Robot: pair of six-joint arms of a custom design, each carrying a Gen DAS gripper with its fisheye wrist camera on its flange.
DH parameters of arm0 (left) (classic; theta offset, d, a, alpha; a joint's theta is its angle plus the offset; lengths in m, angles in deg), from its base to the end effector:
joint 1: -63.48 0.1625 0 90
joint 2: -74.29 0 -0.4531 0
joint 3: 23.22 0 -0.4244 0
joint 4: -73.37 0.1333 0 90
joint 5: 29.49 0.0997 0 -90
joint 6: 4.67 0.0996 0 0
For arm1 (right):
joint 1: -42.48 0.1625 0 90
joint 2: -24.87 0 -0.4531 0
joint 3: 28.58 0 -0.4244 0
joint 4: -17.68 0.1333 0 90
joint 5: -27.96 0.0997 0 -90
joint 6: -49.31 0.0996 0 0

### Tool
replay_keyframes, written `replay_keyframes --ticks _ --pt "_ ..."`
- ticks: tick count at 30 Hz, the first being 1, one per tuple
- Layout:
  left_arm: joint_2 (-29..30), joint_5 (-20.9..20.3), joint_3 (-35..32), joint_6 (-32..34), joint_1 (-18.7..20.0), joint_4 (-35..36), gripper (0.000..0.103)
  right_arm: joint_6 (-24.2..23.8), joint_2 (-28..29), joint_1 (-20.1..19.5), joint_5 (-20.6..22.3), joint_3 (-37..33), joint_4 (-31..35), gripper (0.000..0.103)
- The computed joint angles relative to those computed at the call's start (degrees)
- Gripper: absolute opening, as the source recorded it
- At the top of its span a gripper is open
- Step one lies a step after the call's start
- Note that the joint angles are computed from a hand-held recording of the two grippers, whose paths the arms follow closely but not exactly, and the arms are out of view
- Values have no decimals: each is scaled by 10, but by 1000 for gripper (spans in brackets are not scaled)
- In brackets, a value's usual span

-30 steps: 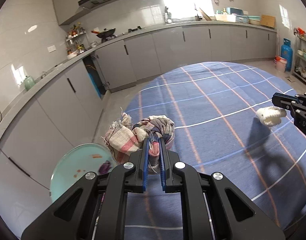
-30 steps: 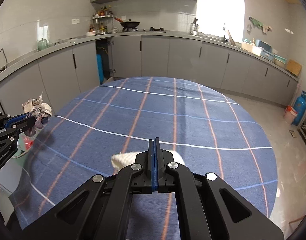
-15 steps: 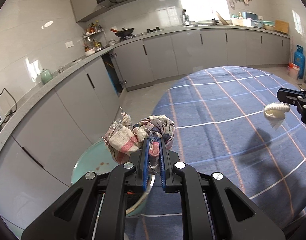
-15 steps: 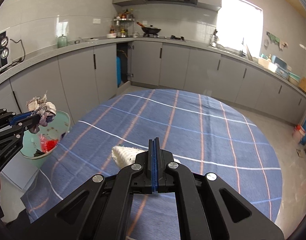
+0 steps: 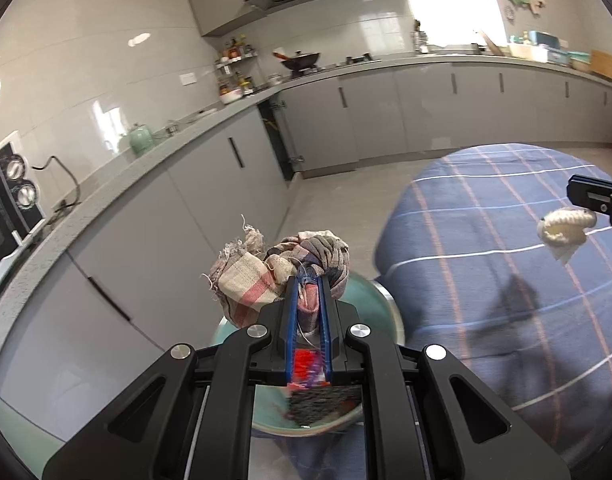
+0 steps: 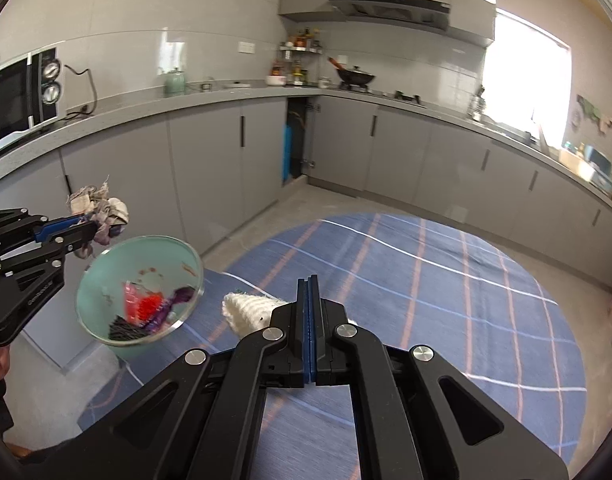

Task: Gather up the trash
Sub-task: 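Carry the plaid rag and white cloth over the teal bin, then hold the plaid rag and white cloth above the teal bin opening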

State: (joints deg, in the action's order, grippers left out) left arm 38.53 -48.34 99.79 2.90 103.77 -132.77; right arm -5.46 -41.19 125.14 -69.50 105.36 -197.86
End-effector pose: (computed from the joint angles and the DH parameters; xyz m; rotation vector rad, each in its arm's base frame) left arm -0.2273 -0.4910 0.0234 0.6178 1.8789 -0.9677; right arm 0.0580 -0.4919 0.2149 0.8583 -2.1613 1.0177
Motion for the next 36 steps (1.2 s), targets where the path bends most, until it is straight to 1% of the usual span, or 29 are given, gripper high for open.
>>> replay_keyframes --ticks 4,12,26,36 --pt "-5 23 1 10 9 -11 10 -1 17 19 1 -11 13 1" --pt "-15 42 0 24 26 -29 10 -2 43 49 4 -27 32 1" --pt "-23 61 -3 59 44 -74 10 -4 69 78 2 -52 65 1" --pt "-31 56 -5 70 53 -93 10 -8 83 94 9 -69 89 1"
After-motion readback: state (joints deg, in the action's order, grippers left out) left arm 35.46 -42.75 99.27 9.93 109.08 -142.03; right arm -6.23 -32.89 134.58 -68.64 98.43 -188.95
